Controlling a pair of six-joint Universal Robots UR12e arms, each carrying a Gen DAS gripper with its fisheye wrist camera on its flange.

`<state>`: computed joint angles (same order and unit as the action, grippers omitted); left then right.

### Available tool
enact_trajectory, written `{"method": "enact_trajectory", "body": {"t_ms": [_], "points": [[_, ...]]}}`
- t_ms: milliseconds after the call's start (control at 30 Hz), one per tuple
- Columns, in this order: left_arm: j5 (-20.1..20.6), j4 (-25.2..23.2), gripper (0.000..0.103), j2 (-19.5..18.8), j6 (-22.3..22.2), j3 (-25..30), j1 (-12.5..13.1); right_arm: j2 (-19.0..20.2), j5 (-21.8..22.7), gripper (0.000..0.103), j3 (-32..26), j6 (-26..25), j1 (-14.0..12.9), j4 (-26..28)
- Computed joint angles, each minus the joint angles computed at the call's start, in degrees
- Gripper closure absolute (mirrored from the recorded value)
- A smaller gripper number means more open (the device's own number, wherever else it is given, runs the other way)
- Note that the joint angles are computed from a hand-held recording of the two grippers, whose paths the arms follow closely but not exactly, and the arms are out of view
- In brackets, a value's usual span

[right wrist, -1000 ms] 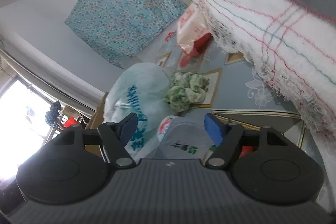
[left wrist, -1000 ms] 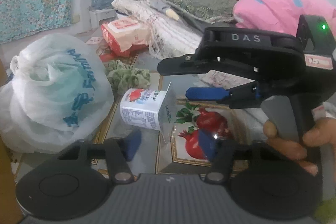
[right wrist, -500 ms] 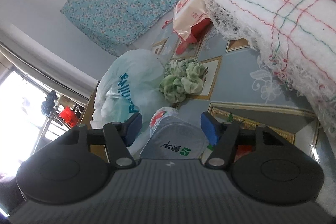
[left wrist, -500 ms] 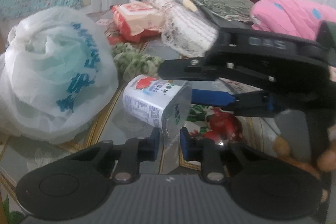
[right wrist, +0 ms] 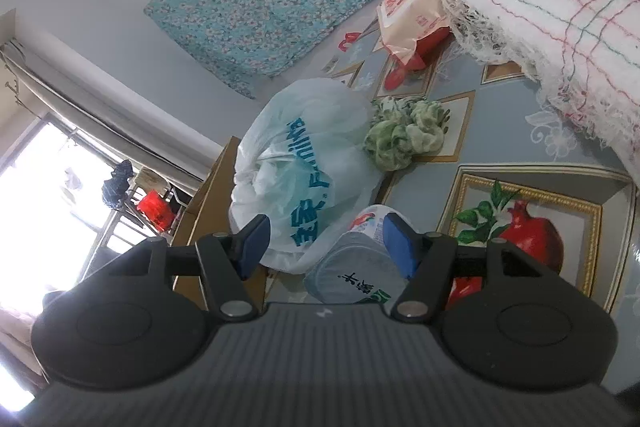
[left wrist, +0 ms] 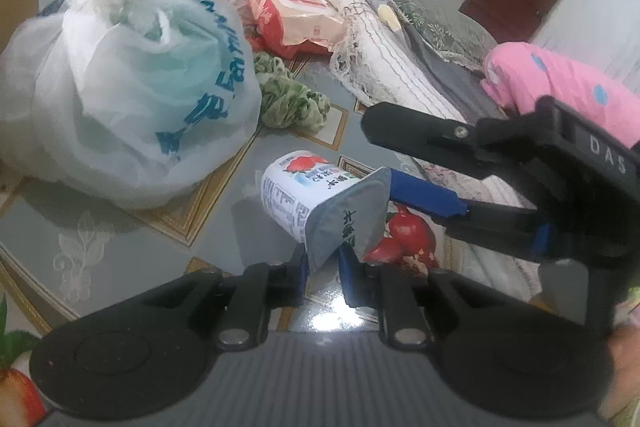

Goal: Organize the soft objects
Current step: 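Reach the right tool to the white yogurt cup with foil lid, then close the right tool on the rim of the yogurt cup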

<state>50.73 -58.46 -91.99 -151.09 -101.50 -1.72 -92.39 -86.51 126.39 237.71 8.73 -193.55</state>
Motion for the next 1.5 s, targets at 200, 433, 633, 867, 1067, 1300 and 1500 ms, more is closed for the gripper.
{"method": "enact_trajectory", "body": {"t_ms": [200,433,633,867,1067,1300,1500], "points": [[-1.57,-5.19,0.085,-0.47,-0.16,1.51,0.77,-0.21,1.27,0.037,-0.14,1.38,-0.15,-0.09],[-2.7,-8.48,0.085,-0.99,-0.93,2.72,1.32,-0.09,2.35,0.037,-0.03,3.5,-0.43,-0.92],[-3.14,-9.29,0.084,-1.41,-0.84,3.35,1.25,0.11,2.32,0.037,-0.25,3.81,-0.65,-1.16],[-4.32,-6.92,0.078,-1.61,-2.5,3.26,1.42,0.65,3.26,0.037,-0.16,5.42,-1.44,-2.37],[-4.91,-4.99,0.075,-2.02,-3.52,3.25,1.1,1.25,2.99,0.037,-0.32,6.4,-1.61,-2.71],[-5.73,-0.43,0.065,-1.71,-3.26,1.96,0.85,1.63,3.86,0.037,0.23,8.28,-2.35,-3.41],[-5.5,6.63,0.038,0.1,0.81,-0.88,1.03,1.15,2.8,0.037,1.21,8.28,-2.6,-4.21]]}}
